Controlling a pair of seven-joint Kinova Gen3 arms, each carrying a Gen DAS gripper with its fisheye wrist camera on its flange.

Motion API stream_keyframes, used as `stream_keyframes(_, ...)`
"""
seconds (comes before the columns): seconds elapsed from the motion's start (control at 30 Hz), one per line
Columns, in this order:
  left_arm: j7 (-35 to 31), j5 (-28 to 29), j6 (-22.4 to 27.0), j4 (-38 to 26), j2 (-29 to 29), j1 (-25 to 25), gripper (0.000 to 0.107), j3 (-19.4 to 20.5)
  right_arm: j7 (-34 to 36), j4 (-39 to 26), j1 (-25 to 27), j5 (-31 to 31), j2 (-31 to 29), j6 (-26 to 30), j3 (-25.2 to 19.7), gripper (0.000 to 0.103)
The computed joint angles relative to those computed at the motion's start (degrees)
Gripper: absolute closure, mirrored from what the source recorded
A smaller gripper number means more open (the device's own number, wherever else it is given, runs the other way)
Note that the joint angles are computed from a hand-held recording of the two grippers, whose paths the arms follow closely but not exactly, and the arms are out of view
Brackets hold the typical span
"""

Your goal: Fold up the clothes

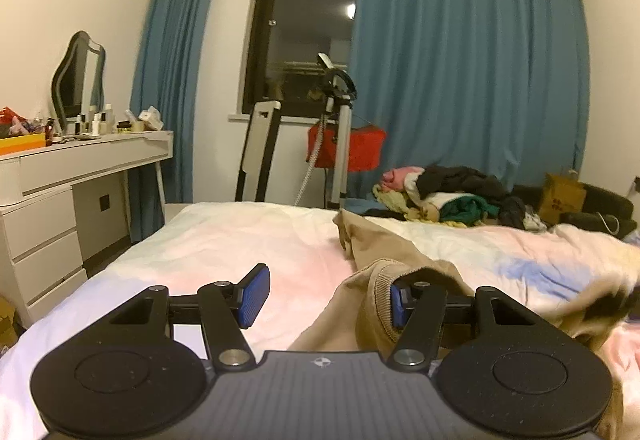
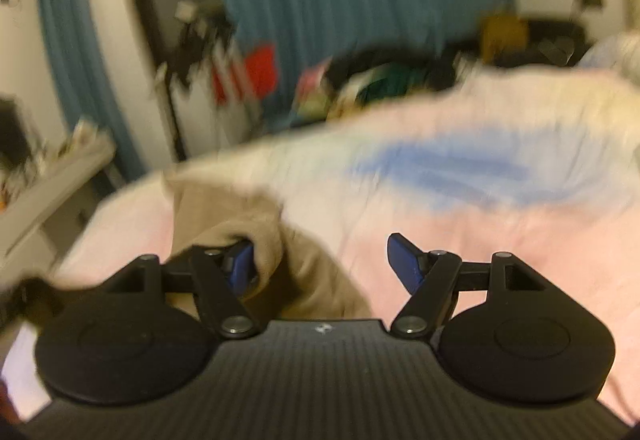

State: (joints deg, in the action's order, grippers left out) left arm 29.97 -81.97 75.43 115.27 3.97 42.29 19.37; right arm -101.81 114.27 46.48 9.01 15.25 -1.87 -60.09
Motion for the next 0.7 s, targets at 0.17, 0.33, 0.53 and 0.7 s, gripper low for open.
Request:
stream_keyframes(0.17,2.1,-1.6,2.9,0.3,0.3,0.5,0.047,0.1,5.2,-3.7,-4.9,0.8,2.5,7.7,1.1,0.032)
stream_keyframes(0.33,2.9,-2.6,4.6,0.5,0.4,1.2,0.047,0.4,0.5,-4.1,-10.9,5.4,1.6,7.1,5.9,0.032)
stream_keyframes(0.53,2.2,-2.9,6.1,0.3,0.8,1.9,0.047,0.7,-12.0,-5.0,-15.5,18.3,2.1,4.4,10.0,0.032)
stream_keyframes(0.7,3.0,-1.3,9.6,-0.7,2.3,3.7,0.046,1.0,-22.5,-8.6,-27.5,26.1,1.8,12.0,22.7,0.032)
